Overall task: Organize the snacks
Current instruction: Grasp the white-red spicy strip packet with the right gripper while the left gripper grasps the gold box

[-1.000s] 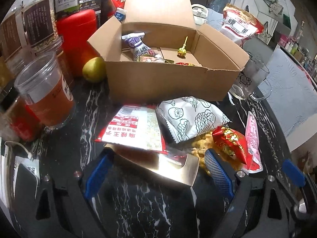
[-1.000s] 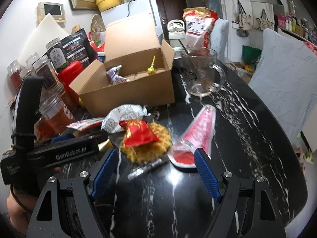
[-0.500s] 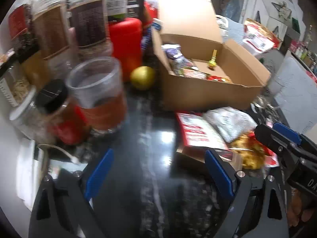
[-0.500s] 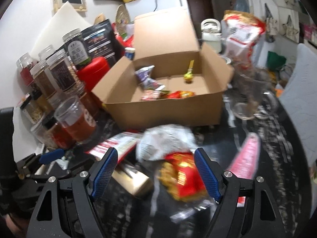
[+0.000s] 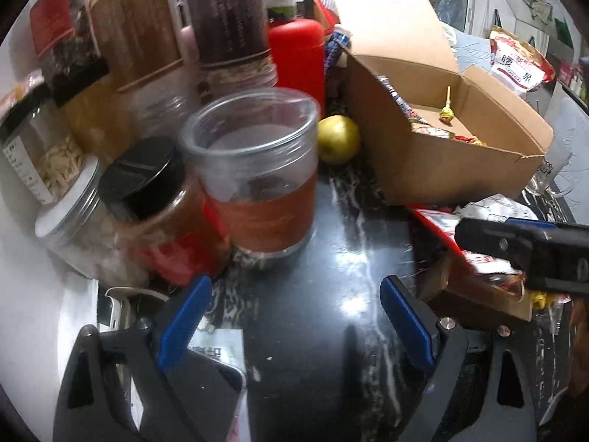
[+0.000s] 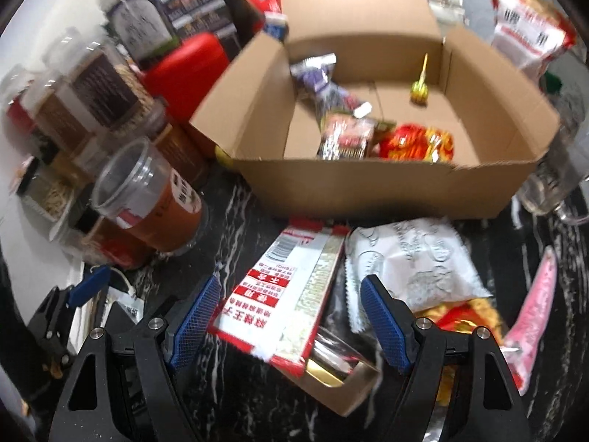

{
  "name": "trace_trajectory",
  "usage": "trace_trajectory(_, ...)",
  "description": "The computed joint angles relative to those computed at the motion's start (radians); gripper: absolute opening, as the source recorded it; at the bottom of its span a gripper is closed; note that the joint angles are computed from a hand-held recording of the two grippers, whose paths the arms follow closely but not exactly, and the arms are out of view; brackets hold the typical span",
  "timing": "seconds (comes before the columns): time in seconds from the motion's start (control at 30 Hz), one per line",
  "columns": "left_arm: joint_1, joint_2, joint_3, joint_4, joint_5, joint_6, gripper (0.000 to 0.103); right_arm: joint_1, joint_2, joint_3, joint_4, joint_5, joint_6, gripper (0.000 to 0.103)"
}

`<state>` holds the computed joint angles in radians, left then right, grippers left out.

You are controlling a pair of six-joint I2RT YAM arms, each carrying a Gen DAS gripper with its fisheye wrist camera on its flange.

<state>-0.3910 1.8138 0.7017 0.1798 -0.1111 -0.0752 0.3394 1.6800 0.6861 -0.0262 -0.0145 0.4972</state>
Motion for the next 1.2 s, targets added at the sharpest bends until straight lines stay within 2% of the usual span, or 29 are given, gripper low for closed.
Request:
trace_trajectory(0.3,0.066,0.032,-0.001,0.025,0.078,0.044,0.094,0.003,0.223,0.221,-0.141,-0.013,-0.009,0.079)
trace_trajectory(0.37,0.077,0.036,0.004,0.019,0.094,0.052,0.094,0.011,0.250,0.244,-0.151,0.025,-0.003,0.062)
trace_trajectory(0.47,0.085,0.033,-0.001,0.018,0.115,0.053,0.094,0.018,0.264,0.248,-0.150,0.071,-0.018,0.052)
trace_trajectory(0.6,0.085,0.017,-0.011,0.019,0.133,0.059,0.094,0.009,0.242,0.204,-0.106,0.075,-0.033,0.045)
trace_trajectory(0.77,0.069,-0.035,-0.036,0.021,0.157,0.065,0.094,0.011,0.134,0.096,-0.038,0.074,-0.021,0.044)
trace_trajectory(0.93,0.057,-0.076,-0.046,0.014,0.222,0.092,0.094,0.004,-0.046,-0.042,0.006,0.040,0.010,0.044)
trace_trajectory(1.07,0.038,-0.085,-0.008,-0.032,0.297,0.143,0.094,0.003,-0.231,-0.136,-0.033,0.040,0.038,0.044)
trace_trajectory(1.2,0.015,-0.057,0.070,-0.122,0.413,0.246,0.094,-0.017,-0.392,-0.209,-0.092,0.043,0.054,0.044)
